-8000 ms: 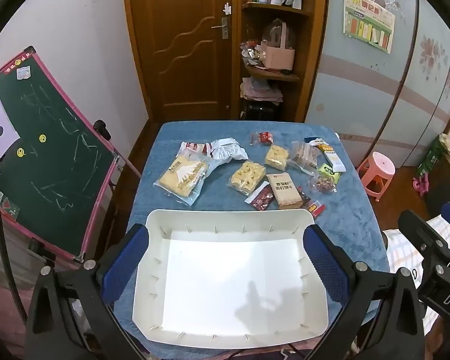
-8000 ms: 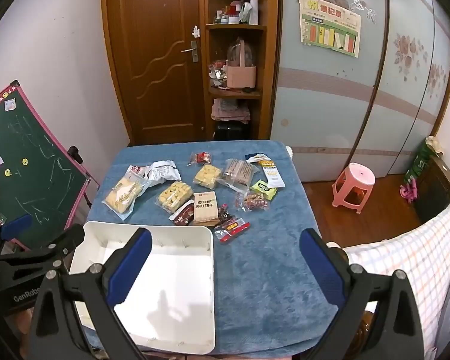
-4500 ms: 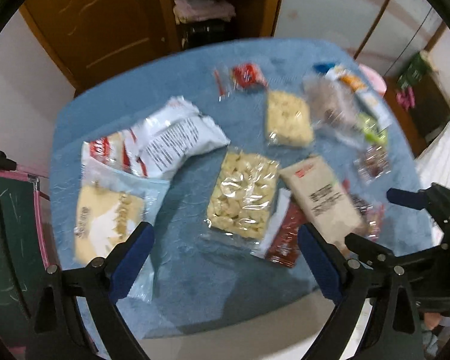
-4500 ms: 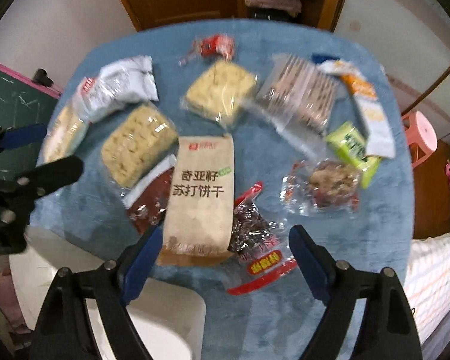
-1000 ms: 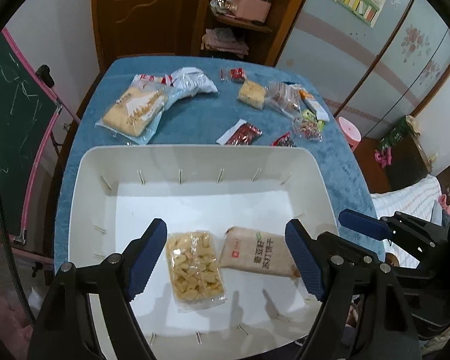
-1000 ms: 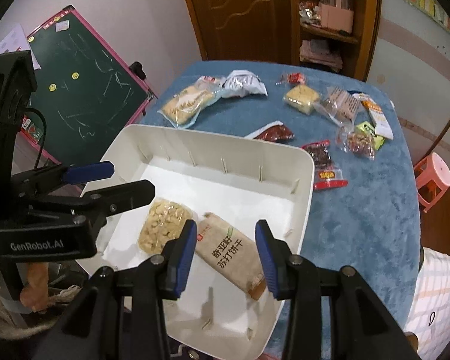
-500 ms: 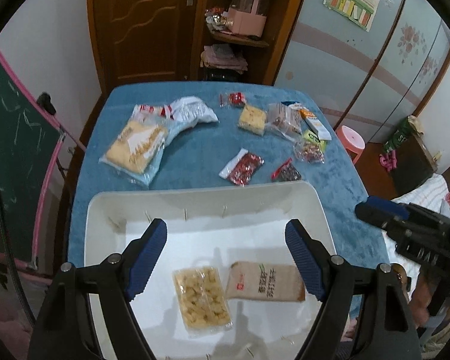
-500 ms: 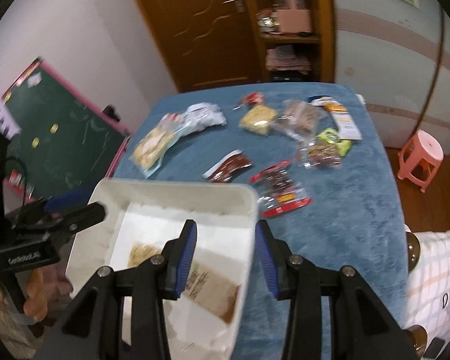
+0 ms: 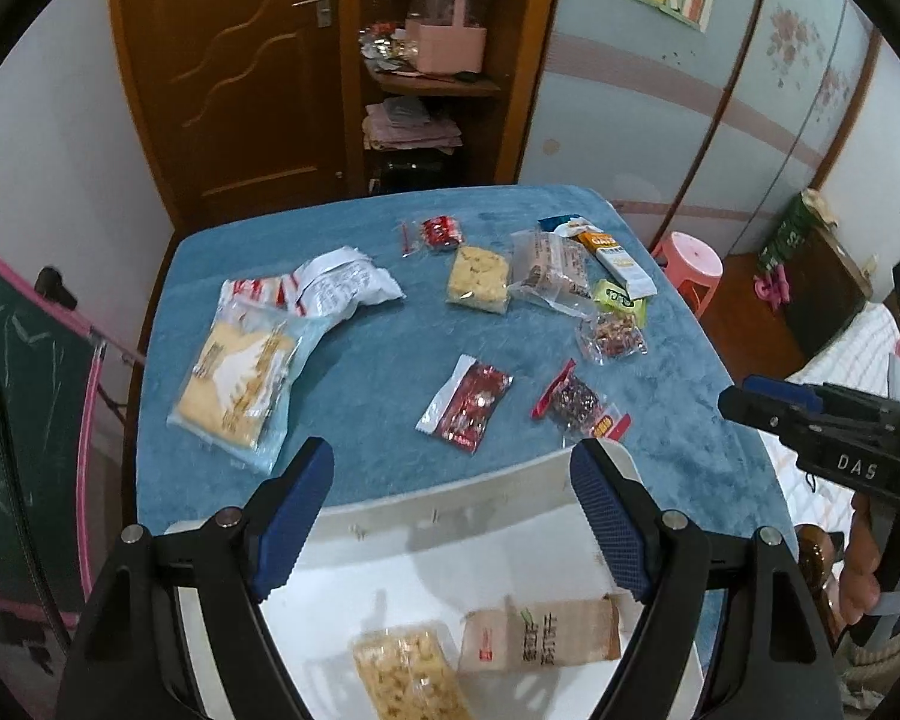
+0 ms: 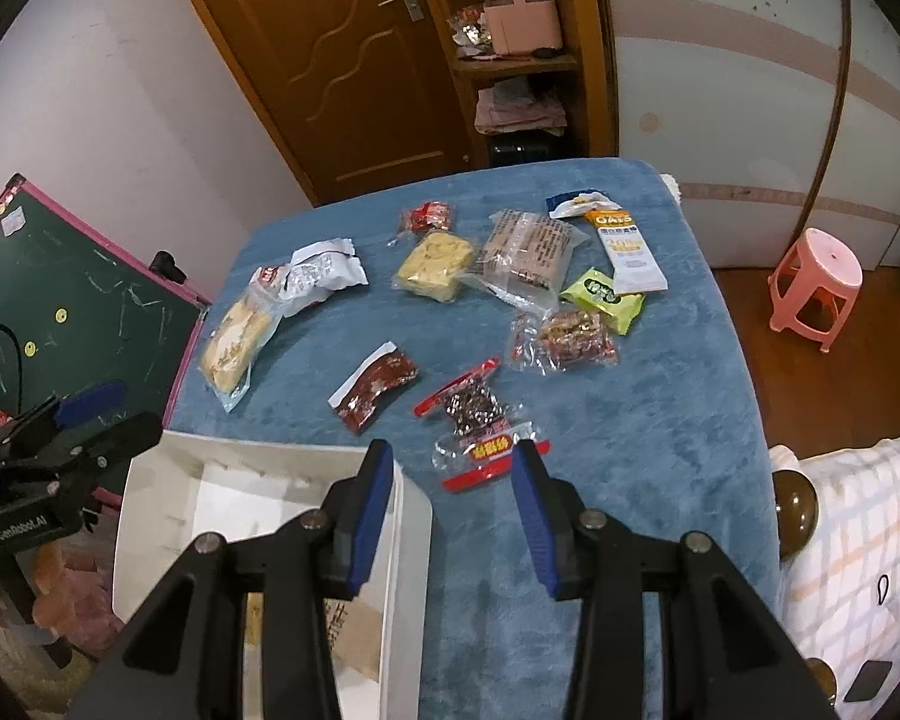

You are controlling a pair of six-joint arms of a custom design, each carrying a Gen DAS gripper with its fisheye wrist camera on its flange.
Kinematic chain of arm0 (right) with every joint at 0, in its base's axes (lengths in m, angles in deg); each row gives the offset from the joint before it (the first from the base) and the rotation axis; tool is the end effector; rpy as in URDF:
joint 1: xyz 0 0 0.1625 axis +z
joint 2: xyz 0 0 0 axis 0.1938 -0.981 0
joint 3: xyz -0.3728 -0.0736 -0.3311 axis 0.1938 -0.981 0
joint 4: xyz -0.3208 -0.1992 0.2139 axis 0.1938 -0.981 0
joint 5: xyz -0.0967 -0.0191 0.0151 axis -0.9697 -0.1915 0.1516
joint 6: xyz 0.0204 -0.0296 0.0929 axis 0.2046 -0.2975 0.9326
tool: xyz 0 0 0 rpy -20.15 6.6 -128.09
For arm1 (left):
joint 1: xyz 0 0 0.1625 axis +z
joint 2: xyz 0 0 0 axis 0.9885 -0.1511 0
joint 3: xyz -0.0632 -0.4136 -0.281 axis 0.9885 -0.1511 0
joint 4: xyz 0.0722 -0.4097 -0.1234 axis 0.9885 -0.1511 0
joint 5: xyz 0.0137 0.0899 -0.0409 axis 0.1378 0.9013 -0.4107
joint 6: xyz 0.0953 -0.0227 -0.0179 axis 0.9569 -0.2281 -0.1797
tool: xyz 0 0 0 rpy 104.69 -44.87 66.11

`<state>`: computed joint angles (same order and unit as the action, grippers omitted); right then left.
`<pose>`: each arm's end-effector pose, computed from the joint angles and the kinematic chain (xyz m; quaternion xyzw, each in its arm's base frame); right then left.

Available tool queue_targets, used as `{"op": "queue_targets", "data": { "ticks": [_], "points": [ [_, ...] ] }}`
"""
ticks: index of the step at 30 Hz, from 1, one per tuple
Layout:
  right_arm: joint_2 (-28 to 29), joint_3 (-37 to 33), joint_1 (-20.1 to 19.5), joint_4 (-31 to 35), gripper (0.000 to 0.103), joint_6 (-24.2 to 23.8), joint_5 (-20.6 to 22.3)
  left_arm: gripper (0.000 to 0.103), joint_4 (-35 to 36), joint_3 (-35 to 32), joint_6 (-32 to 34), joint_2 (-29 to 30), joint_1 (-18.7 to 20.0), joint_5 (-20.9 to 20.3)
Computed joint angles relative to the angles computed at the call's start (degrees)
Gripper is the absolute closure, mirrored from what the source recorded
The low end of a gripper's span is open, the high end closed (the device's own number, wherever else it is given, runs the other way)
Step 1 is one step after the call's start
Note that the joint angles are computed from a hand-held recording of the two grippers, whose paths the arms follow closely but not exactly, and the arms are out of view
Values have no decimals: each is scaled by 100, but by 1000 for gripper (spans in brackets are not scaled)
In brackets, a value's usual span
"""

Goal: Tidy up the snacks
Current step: 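Grasp the dark red wrapper with the left tool while the right grasps the candy bag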

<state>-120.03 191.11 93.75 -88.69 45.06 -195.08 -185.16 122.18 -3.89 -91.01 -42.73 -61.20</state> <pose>0.2132 -0.5012 0.3629 0.0664 -0.9302 0.2497 0.2609 -0.3805 -0.5561 0.1970 0.2325 0.9099 -0.1971 0.2815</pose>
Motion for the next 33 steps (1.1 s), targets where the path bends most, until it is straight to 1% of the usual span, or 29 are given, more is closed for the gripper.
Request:
{"op": "queue_targets", "data": {
  "ticks": [2,6,8,12,17,20,22,26,28,31,33],
  "points": [
    [60,-124,-24,22,61,-83,14,23,57,-157,66,131,57,-18],
    [260,-441,-54,62,61,-241,-95,23,161,-493,208,393,215,-219],
    [360,-605,-97,199,61,-264,-104,23,241,-662,272,541,300,-337],
    [616,-886,-282,513,61,-337,-108,23,787,-1177,219,925,561,-664],
    [922,-1146,-609,1023,61,-328,-23,23,1581,-1771,278,1430,793,-661],
    [1016,-1210,-830,1398,61,-367,265,23,2158,-2118,291,1717,935,-738],
    [1107,-1194,-927,1534,61,-393,246,23,2447,-2293,282,1860,1010,-797],
    [1228,-1132,-1030,1626,61,-531,238,23,2884,-2536,278,2088,1100,-795],
    [1287,-1126,-1072,1659,61,-566,256,23,3040,-2648,299,2190,1167,-900],
    [1304,-1081,-1112,1408,61,-802,408,23,3202,-2737,173,2302,1224,-813],
    [1314,-1113,-1146,1352,61,-843,536,23,3220,-2767,134,2337,1265,-825]
  ]
}}
